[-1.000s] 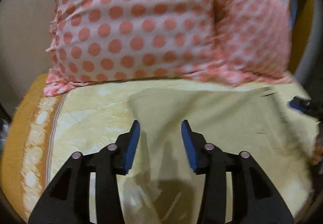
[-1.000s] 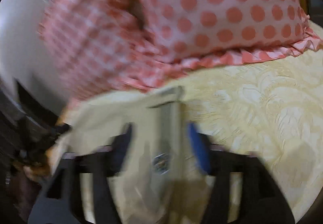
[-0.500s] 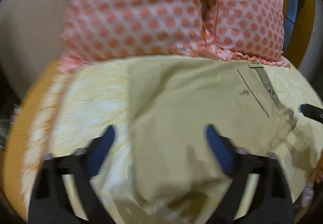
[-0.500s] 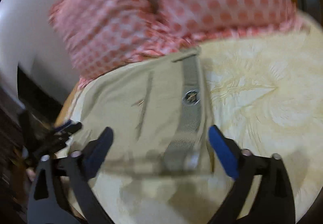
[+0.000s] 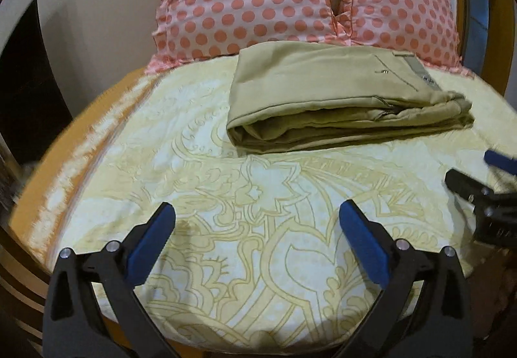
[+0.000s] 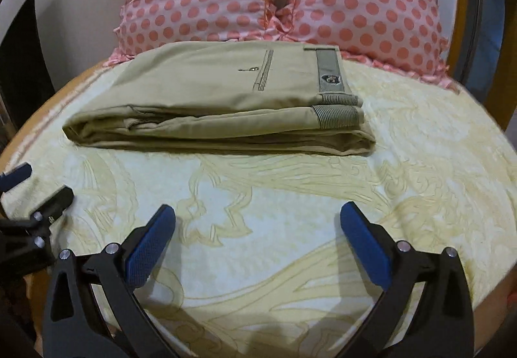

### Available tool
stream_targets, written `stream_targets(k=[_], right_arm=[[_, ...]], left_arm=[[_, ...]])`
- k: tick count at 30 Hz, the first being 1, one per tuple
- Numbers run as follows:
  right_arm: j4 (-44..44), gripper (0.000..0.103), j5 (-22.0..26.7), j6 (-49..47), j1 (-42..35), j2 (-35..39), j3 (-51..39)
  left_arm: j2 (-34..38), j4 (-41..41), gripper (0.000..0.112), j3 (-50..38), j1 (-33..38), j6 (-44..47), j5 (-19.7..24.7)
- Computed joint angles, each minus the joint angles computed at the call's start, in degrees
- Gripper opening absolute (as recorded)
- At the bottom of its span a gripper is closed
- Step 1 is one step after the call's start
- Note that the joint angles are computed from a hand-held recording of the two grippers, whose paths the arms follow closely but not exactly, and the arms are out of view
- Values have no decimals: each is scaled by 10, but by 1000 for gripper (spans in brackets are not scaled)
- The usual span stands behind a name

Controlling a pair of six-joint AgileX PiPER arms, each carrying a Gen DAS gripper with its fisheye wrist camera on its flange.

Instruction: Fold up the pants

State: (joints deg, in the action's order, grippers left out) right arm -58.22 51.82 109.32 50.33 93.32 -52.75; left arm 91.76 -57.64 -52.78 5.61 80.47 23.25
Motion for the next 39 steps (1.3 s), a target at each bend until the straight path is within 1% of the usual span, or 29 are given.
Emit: stream_targets(k=[1, 2, 3, 4, 6, 39], right_arm=[[-10, 102, 9, 18, 10, 2, 4], [-19, 102, 16, 33, 19, 3, 9], [-27, 102, 21, 47, 24, 4, 13], [-33, 102, 25, 56, 29, 5, 15], [-40, 102, 30, 66, 33, 8, 16], [-39, 102, 34, 67, 34, 10, 13]], left_arm=[[9, -8, 101, -8, 12, 0, 22], [12, -35, 101, -6, 19, 24, 30], [9, -62, 101, 3, 20, 60, 23], [8, -77, 101, 9, 21, 74, 22], [5, -83, 101, 14, 21, 79, 21], [4, -78, 101, 14, 22, 77, 24]])
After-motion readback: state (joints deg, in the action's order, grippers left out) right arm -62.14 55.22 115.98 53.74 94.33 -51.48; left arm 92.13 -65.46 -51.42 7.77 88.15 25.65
